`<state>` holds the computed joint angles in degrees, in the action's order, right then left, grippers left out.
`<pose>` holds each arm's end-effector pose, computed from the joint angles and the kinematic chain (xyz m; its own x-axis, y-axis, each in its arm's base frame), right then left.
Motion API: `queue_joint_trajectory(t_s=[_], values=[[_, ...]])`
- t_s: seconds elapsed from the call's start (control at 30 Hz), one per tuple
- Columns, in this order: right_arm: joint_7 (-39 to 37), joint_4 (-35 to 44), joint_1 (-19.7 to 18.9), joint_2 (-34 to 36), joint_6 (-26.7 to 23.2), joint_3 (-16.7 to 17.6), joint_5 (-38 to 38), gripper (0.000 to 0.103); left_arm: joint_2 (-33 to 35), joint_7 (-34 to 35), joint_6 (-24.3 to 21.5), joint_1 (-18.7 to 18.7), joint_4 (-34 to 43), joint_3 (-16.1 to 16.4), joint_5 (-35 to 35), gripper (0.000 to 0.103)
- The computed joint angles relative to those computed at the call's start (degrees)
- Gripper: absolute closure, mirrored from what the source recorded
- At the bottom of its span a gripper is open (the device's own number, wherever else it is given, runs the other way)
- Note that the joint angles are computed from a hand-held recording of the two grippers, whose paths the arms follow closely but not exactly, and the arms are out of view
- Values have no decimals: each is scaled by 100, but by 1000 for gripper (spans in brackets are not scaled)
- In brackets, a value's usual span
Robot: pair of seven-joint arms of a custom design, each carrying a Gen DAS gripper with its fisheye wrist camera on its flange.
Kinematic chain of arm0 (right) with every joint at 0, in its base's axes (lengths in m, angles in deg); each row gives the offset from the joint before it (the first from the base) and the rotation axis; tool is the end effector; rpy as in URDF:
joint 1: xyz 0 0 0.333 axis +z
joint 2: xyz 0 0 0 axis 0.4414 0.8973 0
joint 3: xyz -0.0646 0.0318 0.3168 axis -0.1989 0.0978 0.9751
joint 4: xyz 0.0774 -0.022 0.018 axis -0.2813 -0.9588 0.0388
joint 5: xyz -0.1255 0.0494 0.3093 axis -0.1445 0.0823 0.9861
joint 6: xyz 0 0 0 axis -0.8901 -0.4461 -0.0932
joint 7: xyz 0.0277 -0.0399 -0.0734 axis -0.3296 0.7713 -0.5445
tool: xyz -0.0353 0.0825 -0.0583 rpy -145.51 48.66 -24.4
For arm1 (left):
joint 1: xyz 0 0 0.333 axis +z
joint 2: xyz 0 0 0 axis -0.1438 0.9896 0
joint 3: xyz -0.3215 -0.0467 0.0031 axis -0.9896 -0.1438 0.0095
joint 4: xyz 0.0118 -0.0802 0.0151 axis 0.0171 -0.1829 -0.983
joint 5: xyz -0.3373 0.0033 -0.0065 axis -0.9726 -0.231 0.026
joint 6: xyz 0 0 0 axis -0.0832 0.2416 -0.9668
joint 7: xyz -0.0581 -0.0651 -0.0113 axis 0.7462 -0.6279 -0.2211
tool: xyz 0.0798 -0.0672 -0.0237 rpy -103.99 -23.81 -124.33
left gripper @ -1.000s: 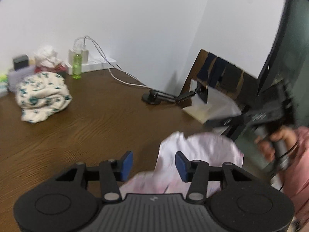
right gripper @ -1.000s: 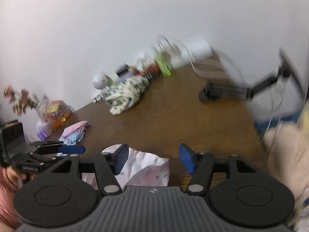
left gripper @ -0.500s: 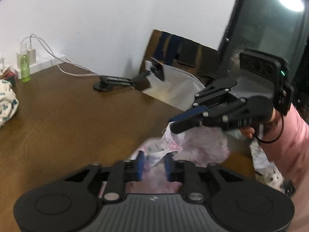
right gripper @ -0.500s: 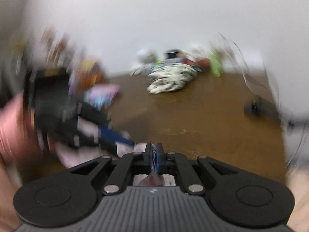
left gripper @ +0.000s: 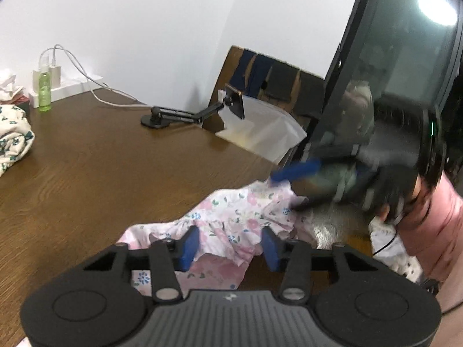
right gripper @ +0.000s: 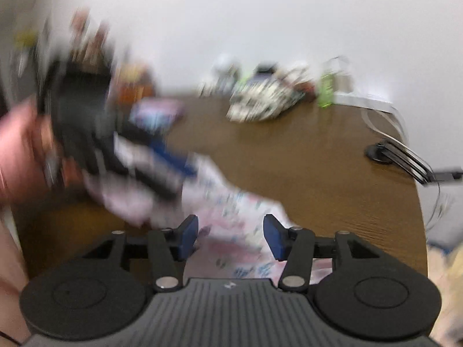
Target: Fold clothes
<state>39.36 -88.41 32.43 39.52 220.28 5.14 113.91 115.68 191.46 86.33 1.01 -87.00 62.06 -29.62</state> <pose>0.6457 0.1833 0.4565 0.6500 -0.7172 -0.2512 -0.5406 -0.2042 -0.8161 0.6618 -0.0589 0.4500 -0.6706 -0.6938 0.2627 -0.5934 0.2890 -0.7512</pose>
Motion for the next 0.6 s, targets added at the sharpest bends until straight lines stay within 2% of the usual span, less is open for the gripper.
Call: queue_joint_trajectory(t_s=[0.03, 0.13, 0.27, 0.3, 0.33, 0.37, 0.43, 0.5, 0.6], values=[[185, -59, -40, -72, 28, -31, 82, 52, 9, -9, 66, -45, -18, 10, 45, 65], [1353, -100, 224, -65, 146, -469, -843, 53, 0, 68, 132, -63, -82, -8, 94, 65], [1882, 159, 212, 196, -199, -426, -1645, 59, 58, 53, 128, -75, -53, -33, 117, 65], [2113, 255, 280, 263, -296, -479, -1958, 70, 65, 44, 133, -76, -48, -39, 119, 65], [2383, 369, 371, 336, -408, -556, -2304, 92, 59, 45, 147, -70, -52, -48, 108, 65], [2640, 497, 458, 414, -535, -631, -2638, 101, 50, 48, 163, -64, -59, -56, 91, 65], [2825, 608, 460, 458, -512, -590, -2922, 102, 13, 132, 169, -6, -84, -102, -37, 65], [2649, 653, 245, 456, -255, -272, -2734, 102, -42, 255, 151, 67, -119, -142, -257, 65], [2540, 843, 160, 579, 265, -71, -2657, 102, -123, 414, 226, 88, -168, -143, -589, 65]])
